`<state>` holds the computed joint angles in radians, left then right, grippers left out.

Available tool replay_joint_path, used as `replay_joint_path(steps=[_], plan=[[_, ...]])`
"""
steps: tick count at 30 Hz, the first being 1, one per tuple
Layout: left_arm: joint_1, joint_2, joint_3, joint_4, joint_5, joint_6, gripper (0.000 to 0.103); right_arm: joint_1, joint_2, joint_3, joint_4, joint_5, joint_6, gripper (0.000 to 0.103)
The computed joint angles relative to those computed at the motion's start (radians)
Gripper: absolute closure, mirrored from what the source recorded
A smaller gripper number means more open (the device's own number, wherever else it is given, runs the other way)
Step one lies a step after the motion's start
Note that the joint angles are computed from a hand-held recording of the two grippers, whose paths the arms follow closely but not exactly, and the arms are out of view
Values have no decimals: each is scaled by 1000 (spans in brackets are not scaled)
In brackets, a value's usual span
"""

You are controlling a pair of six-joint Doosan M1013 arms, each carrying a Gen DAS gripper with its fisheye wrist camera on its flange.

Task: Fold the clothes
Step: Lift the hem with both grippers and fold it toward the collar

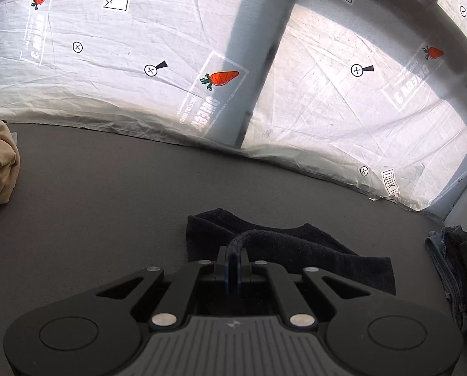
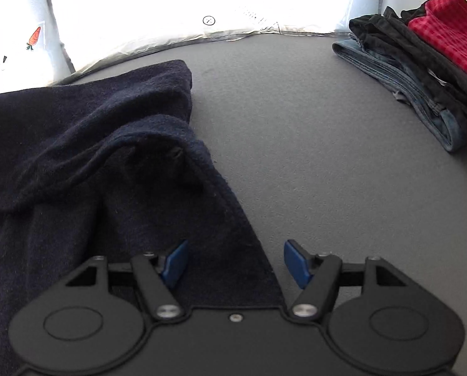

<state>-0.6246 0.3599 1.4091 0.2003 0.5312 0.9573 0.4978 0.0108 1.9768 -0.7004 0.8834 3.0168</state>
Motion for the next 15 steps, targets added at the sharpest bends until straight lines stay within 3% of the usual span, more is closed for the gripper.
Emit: replay_joint_path(steps=[9,12,15], plan=[[33,-32,43,12,-36,-8,98,32,9,-26,-15,88,28,37],[44,-37,54,-4,-45,11,98,39,16,-40,-6,110,4,47],[54,-42,66,-15,-59,30,98,41,21,-48,2,111,-10,69]])
